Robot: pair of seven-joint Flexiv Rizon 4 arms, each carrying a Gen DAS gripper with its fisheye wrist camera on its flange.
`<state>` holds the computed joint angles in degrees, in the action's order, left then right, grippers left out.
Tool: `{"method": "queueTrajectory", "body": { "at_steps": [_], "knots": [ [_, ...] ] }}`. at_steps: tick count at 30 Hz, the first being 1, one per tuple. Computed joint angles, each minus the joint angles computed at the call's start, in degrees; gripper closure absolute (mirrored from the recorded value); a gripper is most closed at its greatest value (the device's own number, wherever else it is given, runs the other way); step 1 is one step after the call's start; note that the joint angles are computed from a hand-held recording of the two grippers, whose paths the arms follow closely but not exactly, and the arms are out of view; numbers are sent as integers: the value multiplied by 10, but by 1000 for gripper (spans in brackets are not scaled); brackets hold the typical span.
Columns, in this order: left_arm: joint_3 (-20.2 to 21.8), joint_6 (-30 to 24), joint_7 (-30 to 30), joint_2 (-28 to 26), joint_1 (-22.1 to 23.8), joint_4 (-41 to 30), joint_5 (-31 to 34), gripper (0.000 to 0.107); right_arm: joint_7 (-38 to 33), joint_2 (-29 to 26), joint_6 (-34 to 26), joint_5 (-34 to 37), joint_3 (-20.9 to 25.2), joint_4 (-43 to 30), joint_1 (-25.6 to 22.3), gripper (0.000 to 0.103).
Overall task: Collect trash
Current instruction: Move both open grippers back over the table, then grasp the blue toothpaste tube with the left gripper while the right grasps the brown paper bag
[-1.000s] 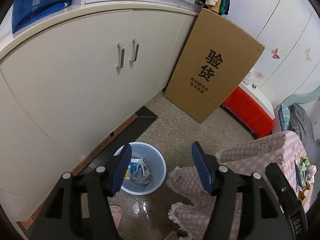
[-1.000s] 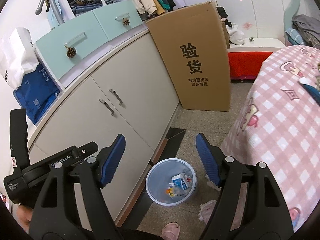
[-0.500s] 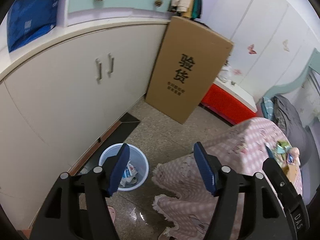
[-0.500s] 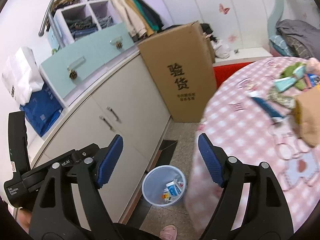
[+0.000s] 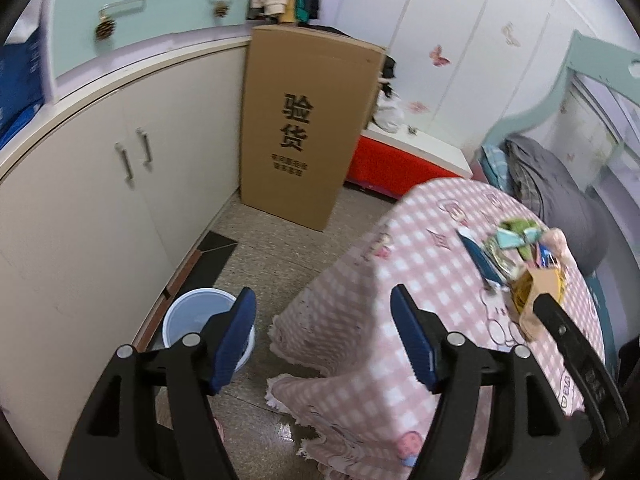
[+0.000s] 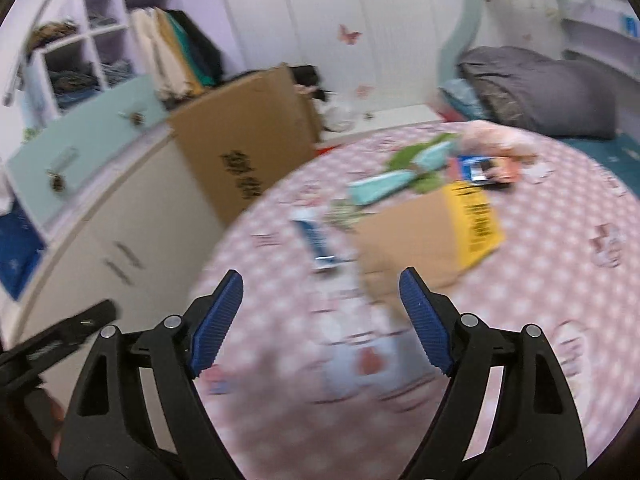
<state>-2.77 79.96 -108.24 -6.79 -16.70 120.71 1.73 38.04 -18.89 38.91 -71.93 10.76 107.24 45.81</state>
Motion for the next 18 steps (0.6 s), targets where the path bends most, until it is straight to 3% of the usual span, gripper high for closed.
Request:
{"method": "queueTrajectory", "body": {
  "at_steps": [10, 11, 12, 14, 18],
  "knots": [
    [-10, -27, 3, -46, -22, -55, -2, 38, -59, 11, 12, 46, 3, 29, -33, 24],
    [-12, -29, 7, -51, -24, -61, -4, 38, -59, 12, 14, 44, 2, 32, -34, 28],
    [-12, -31, 9, -55, -26, -66, -4, 38, -59, 13, 17, 38, 1, 35, -34, 41],
    [-11, -36, 8, -64, -33, -77, -2, 38, -73, 13, 19, 45, 2, 36, -37, 59],
    [-15, -42, 18, -81, -40, -94, -12, 38, -77, 16, 45, 36, -1, 44, -46, 87]
  ]
}}
